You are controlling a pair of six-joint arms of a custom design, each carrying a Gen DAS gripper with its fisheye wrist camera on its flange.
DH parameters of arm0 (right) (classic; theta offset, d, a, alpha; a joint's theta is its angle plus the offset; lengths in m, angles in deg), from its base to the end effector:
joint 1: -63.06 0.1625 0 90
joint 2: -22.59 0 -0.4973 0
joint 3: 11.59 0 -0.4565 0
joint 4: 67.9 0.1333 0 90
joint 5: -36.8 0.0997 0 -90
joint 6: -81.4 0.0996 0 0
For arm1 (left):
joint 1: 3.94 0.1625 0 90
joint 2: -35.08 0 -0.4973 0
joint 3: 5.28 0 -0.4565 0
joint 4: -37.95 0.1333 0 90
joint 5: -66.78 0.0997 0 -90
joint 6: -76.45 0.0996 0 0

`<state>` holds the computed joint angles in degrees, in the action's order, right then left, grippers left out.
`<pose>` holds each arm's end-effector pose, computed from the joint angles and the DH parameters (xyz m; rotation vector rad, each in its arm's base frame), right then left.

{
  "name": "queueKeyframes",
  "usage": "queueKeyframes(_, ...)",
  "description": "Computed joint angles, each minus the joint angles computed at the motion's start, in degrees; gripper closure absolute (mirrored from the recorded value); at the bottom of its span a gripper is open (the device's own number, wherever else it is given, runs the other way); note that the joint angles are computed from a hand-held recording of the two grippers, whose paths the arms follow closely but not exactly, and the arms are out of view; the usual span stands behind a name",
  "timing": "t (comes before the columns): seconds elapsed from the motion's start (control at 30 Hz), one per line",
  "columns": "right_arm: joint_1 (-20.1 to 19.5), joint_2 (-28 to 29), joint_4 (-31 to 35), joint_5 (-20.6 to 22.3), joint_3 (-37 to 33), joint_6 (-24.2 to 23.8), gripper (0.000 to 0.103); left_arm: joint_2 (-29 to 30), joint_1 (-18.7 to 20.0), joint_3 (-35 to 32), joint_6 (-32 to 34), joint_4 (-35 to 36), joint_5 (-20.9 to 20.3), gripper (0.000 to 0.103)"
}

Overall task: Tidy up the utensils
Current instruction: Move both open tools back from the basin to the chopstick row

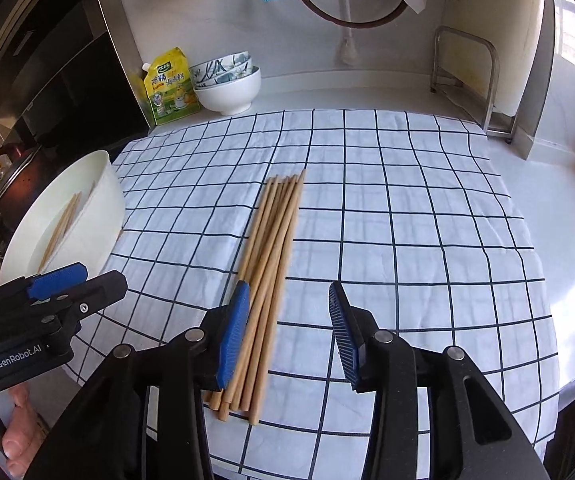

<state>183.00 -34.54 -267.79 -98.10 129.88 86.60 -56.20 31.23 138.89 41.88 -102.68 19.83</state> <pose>0.2718 -0.3458 0.1053 0.2946 -2.3930 0.8183 -0.1792 -0.3725 0.2190 0.4592 2.4594 -0.6590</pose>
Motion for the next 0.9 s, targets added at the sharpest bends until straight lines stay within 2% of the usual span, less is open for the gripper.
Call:
queueKeyframes(0.47, -2.69, 4.05, 0.0, -0.53, -0.95, -0.84, 0.063, 2.13, 2.86, 0.19, 0.01, -1.19, 0.05, 0.035)
queueKeyframes(0.9, -3.04, 5.36, 0.98, -1.74, -1.53, -1.62, 0.063, 3.57, 3.68, 0.03, 0.64, -2.53, -0.81, 0.035)
